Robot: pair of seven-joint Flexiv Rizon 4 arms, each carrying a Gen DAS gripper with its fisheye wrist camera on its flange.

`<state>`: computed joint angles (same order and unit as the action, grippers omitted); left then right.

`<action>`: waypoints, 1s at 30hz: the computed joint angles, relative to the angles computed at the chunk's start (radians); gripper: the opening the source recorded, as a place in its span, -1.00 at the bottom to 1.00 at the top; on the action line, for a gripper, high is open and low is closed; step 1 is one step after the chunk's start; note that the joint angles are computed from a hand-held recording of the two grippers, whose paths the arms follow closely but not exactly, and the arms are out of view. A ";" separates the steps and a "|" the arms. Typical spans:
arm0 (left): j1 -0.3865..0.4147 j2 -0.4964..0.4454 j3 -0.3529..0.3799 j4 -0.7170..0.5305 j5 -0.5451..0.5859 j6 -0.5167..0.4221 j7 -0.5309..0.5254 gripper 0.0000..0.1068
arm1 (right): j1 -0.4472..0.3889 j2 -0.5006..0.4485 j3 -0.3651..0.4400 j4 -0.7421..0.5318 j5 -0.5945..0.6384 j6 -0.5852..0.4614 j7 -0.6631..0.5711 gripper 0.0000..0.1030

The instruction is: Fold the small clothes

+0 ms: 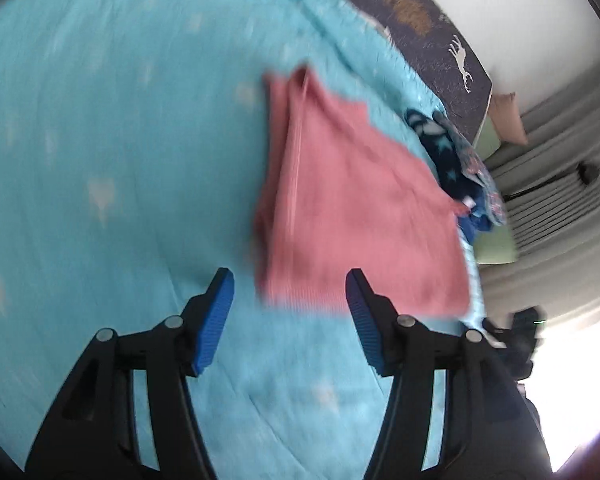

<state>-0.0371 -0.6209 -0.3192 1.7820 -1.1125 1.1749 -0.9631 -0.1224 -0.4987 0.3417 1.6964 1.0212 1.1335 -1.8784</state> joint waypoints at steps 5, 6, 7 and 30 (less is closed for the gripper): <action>0.013 -0.034 -0.053 -0.025 -0.186 -0.063 0.104 0.15 | -0.057 -0.083 0.035 -0.103 0.175 -0.114 -0.086 0.14; -0.004 -0.050 -0.051 -0.051 -0.220 -0.029 0.114 0.13 | -0.050 -0.107 0.028 -0.137 0.205 -0.091 -0.085 0.14; -0.021 -0.070 -0.048 -0.082 -0.247 0.008 0.109 0.09 | -0.045 -0.129 0.026 -0.168 0.234 -0.066 -0.080 0.14; -0.237 0.179 0.079 0.252 -0.346 0.015 0.258 -0.73 | -0.023 0.233 -0.004 0.279 0.215 0.044 0.019 -0.73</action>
